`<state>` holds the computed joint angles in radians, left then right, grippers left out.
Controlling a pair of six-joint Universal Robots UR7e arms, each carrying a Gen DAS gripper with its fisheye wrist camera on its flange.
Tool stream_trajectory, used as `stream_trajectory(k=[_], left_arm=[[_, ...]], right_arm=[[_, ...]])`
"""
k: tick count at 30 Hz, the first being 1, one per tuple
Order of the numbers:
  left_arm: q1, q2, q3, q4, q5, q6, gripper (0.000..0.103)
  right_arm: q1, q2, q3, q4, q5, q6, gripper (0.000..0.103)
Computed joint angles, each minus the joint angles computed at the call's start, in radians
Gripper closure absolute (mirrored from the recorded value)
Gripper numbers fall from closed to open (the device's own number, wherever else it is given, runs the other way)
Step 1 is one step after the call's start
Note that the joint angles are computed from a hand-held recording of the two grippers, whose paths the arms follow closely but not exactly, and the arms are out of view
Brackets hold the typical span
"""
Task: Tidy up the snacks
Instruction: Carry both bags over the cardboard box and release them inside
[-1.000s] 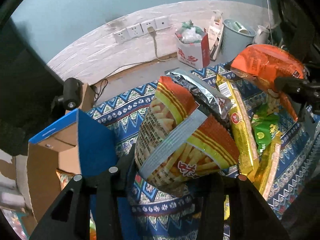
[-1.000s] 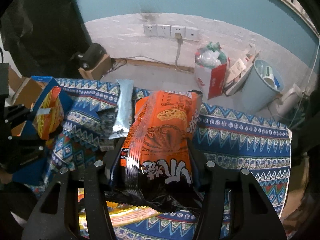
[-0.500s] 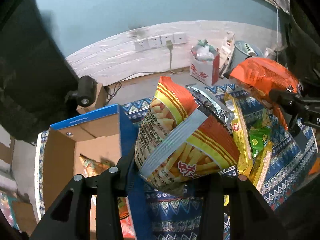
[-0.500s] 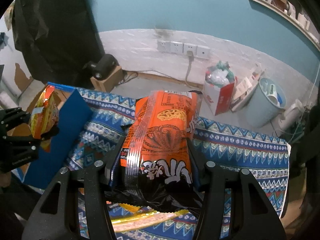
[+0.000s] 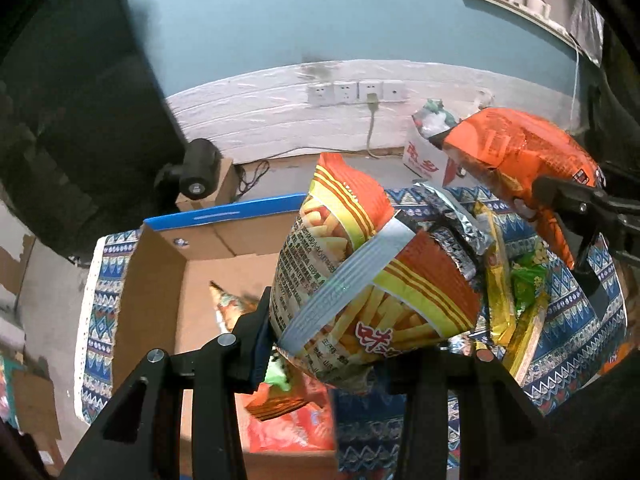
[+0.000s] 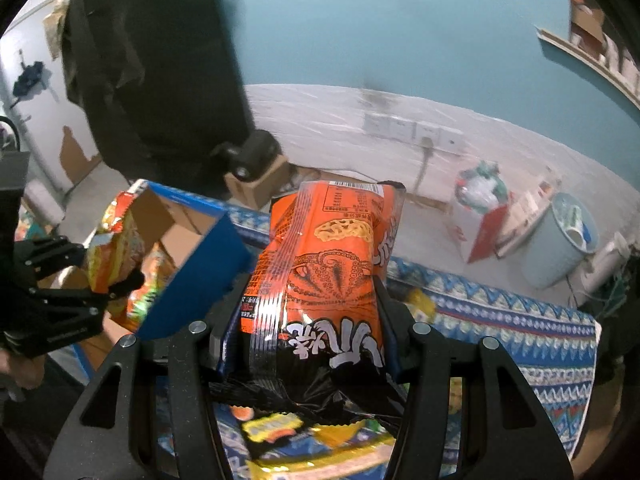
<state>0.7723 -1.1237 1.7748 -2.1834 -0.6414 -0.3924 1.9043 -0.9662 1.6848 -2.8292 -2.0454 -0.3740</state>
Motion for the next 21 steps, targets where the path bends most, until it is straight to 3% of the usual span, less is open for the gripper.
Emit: stream_trajectory(k=[21], left_arm=[[0.084, -0.158, 0.057, 0.144, 0.077, -0.153, 0.061]], right_arm=[[0.089, 0.219, -0.188, 0.082, 0.081, 0.005, 0.048]])
